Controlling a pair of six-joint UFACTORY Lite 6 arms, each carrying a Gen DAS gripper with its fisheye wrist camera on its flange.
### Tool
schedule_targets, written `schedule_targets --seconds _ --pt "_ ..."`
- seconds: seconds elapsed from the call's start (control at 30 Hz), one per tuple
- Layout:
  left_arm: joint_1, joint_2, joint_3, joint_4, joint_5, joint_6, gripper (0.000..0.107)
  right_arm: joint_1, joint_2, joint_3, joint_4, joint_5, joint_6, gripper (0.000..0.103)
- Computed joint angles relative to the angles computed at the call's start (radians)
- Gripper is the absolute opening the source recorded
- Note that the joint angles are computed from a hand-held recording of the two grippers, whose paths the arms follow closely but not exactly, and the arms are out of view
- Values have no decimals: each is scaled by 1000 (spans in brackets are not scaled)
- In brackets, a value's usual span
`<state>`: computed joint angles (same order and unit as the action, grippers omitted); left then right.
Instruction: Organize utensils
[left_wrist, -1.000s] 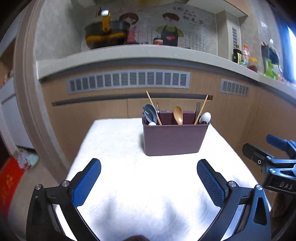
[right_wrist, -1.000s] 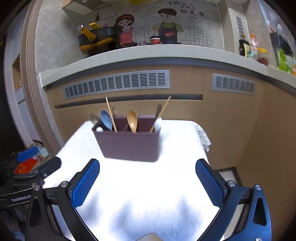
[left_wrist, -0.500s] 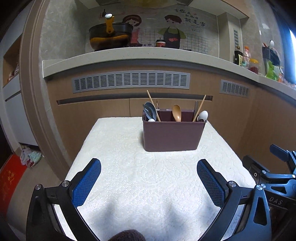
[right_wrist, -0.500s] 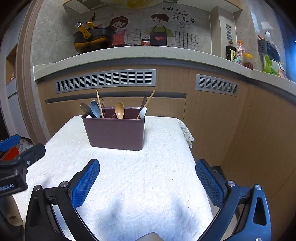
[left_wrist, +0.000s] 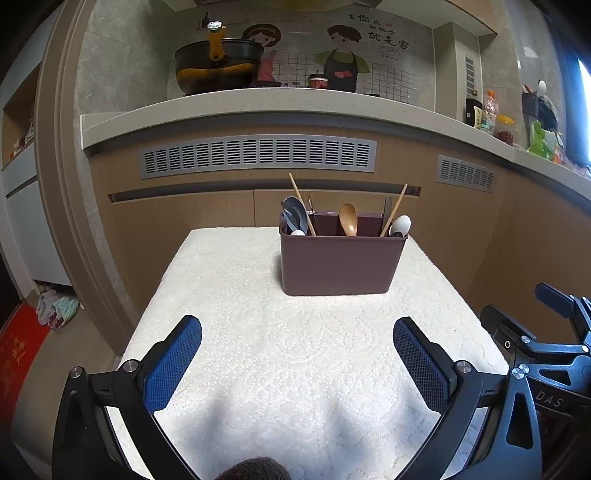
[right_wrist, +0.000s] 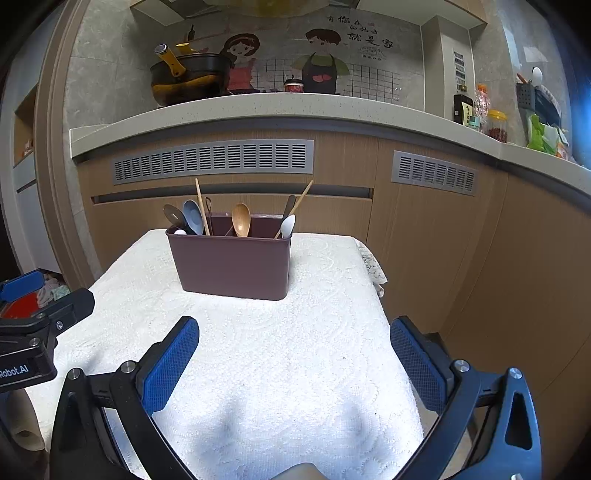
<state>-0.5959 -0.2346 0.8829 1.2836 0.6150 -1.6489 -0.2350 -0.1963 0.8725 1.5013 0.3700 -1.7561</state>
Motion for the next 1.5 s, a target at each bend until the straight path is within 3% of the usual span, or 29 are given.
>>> schedule_targets --seconds 1.5 --pt "-2 19 11 -39 -18 29 103 -9 -10 8 -8 17 19 103"
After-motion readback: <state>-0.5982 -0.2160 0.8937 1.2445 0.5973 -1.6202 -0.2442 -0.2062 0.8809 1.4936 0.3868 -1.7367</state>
